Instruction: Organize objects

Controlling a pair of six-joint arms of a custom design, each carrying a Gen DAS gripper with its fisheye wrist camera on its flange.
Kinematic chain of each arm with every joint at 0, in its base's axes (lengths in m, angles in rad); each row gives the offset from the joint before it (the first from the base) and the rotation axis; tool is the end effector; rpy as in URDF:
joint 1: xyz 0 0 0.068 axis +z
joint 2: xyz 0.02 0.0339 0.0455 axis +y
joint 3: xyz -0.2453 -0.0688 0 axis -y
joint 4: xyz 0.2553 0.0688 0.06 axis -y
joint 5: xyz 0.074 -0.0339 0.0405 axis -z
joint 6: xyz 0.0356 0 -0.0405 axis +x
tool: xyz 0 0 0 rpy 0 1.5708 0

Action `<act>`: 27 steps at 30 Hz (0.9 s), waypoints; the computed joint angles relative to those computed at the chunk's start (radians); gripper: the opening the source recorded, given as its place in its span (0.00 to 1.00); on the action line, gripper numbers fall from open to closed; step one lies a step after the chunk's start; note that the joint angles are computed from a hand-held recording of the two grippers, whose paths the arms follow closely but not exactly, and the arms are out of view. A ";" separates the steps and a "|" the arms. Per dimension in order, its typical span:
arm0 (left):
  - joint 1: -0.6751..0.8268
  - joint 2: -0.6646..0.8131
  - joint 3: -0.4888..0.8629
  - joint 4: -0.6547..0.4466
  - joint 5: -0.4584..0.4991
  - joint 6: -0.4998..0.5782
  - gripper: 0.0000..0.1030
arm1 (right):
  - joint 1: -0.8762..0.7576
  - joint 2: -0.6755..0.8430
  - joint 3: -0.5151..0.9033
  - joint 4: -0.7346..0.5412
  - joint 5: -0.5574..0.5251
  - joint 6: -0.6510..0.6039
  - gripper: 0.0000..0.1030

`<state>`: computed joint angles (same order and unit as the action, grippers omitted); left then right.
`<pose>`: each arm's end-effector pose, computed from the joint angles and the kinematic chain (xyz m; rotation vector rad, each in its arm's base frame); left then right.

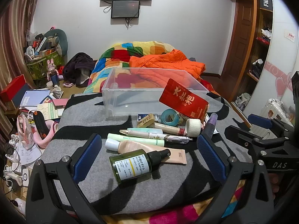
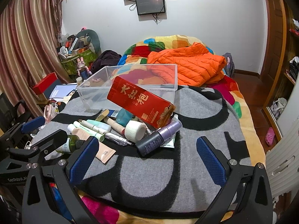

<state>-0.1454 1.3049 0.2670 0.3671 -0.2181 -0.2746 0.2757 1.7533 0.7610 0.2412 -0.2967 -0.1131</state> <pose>0.2209 -0.0246 0.0932 -0.2605 2.2077 0.0142 0.3179 0.1008 0.1000 -0.5945 2.2418 0.4264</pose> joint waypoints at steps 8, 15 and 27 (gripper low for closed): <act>-0.012 -0.006 -0.001 -0.006 -0.007 -0.007 1.00 | 0.000 -0.004 -0.002 -0.002 0.000 0.001 1.00; -0.024 -0.011 0.004 -0.013 -0.016 -0.009 1.00 | -0.002 -0.011 -0.007 0.000 -0.001 0.004 1.00; -0.034 -0.029 0.006 -0.034 -0.021 -0.016 1.00 | -0.008 -0.007 -0.001 -0.006 -0.008 0.002 1.00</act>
